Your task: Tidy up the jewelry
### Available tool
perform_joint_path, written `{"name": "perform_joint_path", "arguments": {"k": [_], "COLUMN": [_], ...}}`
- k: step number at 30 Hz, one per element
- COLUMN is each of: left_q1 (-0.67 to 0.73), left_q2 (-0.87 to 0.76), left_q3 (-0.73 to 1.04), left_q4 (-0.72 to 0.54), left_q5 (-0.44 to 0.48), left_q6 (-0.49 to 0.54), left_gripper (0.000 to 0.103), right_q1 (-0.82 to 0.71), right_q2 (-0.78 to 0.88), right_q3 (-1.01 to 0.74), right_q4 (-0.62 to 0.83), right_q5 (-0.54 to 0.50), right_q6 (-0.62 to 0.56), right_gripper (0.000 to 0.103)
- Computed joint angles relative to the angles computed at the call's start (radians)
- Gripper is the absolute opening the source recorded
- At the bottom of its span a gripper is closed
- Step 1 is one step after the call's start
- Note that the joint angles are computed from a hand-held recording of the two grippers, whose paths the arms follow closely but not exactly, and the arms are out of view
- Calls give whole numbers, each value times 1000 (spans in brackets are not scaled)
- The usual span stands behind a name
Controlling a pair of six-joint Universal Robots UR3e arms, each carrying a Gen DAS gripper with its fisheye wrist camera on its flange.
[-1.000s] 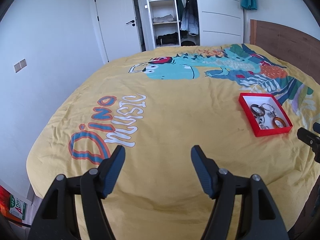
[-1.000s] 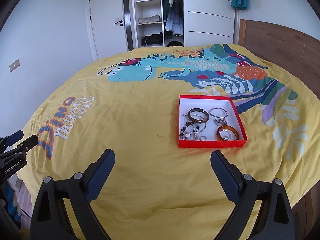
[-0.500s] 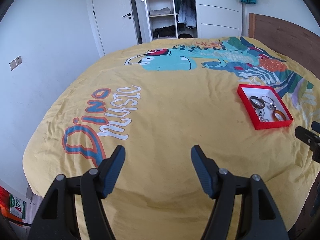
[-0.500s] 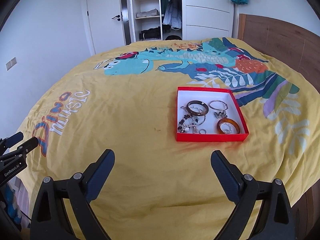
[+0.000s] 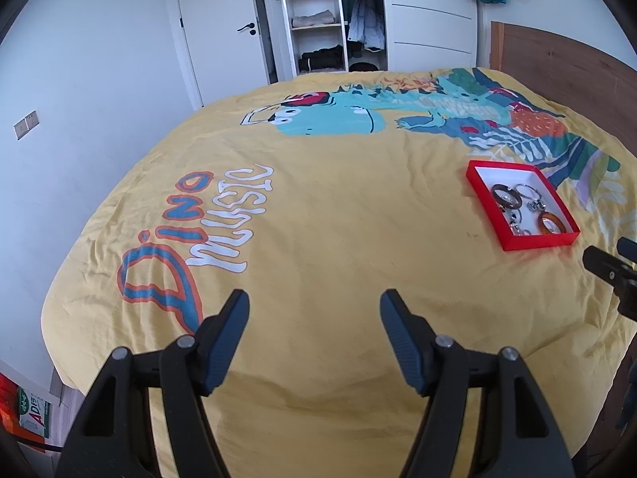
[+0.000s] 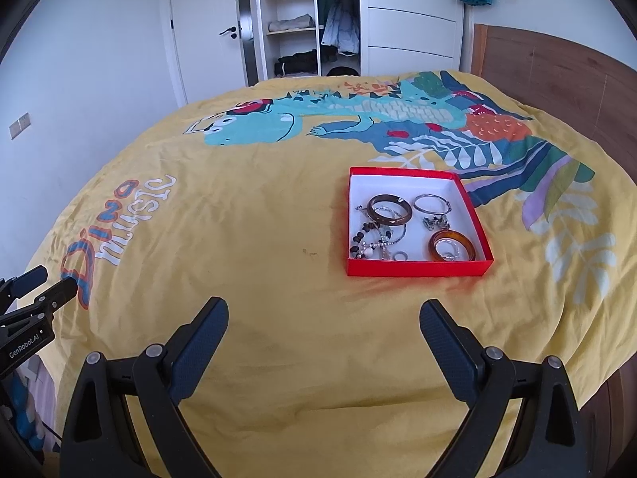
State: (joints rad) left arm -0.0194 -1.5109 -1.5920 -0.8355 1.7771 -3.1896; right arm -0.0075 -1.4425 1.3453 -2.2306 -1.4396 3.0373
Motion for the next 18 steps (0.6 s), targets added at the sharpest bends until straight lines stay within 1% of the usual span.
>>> {"name": "perform_joint_path", "arguments": {"k": [18], "left_q1": [-2], "left_q2": [-1], "left_q3": [0], "left_q4": [-7], "left_q5": [-1], "left_q6": [-4], "left_gripper": [67], "right_q1": [-13], "right_q2": [-7], "right_q3": [14], "right_q4": [0], "right_q5": [5], "right_q6": [1], "right_gripper": [96]}}
